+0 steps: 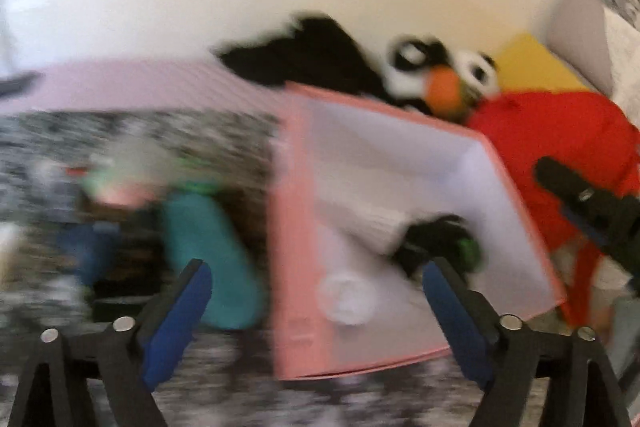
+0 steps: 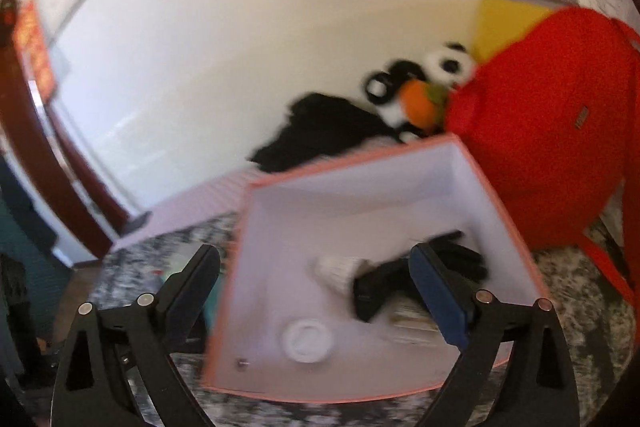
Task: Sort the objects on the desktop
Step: 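Carry the cup and glove into the pink box and open both tools, then grasp the white pill bottle with the left tool while the right tool reaches toward the wooden beads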
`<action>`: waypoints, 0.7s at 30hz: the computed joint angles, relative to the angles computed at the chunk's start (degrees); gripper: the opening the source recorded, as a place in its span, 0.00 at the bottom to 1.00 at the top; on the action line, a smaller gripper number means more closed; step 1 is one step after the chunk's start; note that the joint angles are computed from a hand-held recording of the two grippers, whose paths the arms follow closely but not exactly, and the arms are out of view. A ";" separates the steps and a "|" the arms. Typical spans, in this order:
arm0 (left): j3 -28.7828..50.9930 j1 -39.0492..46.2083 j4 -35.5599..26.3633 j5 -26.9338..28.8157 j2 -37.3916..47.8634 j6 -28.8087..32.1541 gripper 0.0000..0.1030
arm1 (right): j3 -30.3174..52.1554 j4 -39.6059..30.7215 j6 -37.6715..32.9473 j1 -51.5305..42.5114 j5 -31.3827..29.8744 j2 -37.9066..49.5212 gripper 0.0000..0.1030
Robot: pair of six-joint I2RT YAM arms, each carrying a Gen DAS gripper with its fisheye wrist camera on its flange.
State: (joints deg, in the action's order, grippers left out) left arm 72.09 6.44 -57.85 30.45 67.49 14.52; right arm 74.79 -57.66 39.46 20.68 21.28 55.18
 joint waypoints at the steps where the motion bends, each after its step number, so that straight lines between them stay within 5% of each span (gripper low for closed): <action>1: -0.98 5.11 0.36 0.68 -0.78 3.20 0.91 | 0.85 0.54 2.29 5.81 3.60 0.82 0.94; 5: -5.12 22.51 5.07 2.93 -0.16 13.84 0.92 | 0.32 8.43 5.54 18.72 8.92 4.78 0.95; 9: -6.28 34.00 11.23 6.20 8.82 22.72 0.92 | -0.95 19.54 6.03 24.69 4.70 12.10 0.97; 16: -1.04 33.71 21.39 1.46 27.82 24.88 0.92 | 3.40 30.03 7.57 27.01 -3.36 32.36 0.97; 21: 2.33 30.46 25.30 0.13 35.54 25.30 0.92 | 12.90 26.96 5.38 27.53 0.99 48.42 0.97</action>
